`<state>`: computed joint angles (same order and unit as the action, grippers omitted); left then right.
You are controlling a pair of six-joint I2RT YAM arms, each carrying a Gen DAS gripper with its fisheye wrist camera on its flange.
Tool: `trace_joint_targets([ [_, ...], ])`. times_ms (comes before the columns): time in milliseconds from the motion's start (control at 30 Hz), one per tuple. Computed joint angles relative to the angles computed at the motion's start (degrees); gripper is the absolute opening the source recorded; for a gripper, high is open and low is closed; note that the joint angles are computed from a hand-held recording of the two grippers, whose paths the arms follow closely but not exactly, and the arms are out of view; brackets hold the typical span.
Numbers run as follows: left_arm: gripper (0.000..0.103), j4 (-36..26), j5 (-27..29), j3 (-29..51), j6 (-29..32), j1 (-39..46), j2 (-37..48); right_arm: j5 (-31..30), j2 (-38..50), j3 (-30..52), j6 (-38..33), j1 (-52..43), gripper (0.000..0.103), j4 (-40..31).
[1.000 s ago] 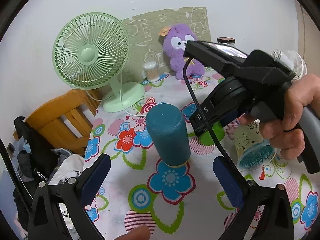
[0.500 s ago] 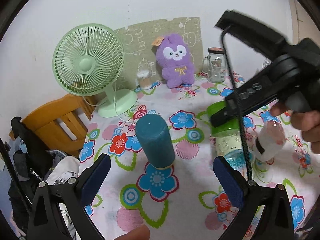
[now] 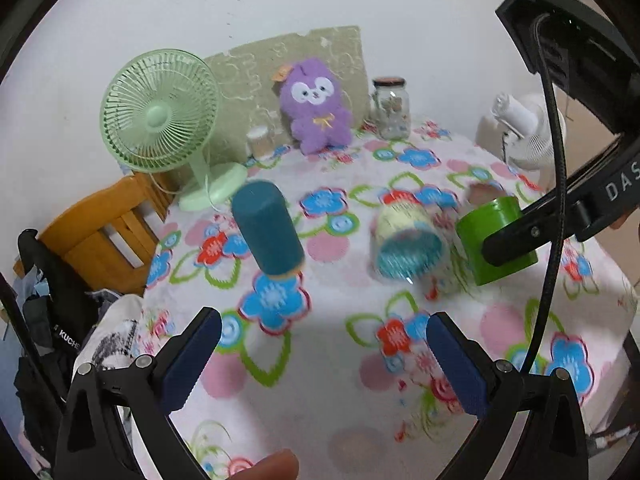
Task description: Flip cup upside down
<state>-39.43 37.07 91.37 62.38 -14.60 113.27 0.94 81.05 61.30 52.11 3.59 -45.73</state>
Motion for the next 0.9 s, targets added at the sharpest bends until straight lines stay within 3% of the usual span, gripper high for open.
trace_joint_targets([
  [367,0.103,0.45,-0.66,-12.90,11.88,1.40,-5.96,-1.12,-6.78,-11.69,9.48,7.43,0.058,1.76],
  [567,0.103,-1.80,-0.27,-14.93,16.73,1.81,-6.38,-4.91,-5.47,-16.07,9.24,5.98,0.058,5.44],
  [767,0.103,-1.26,-0.99,-16.15,16.29,1.72,-6.81,-7.46,-3.58,-17.57,7.05,2.97,0.058,8.96],
  [833,0.103,-1.42,-0.92,-15.94,15.89,1.78,-6.74,-8.03,-3.39,-17.61,6.44,2.55,0.066,9.11],
  [900,0.103,-1.91,-0.93,-15.56,15.78,1.86,-6.50,-8.33,-3.96,-17.86,6.21,2.40,0.085,9.28],
])
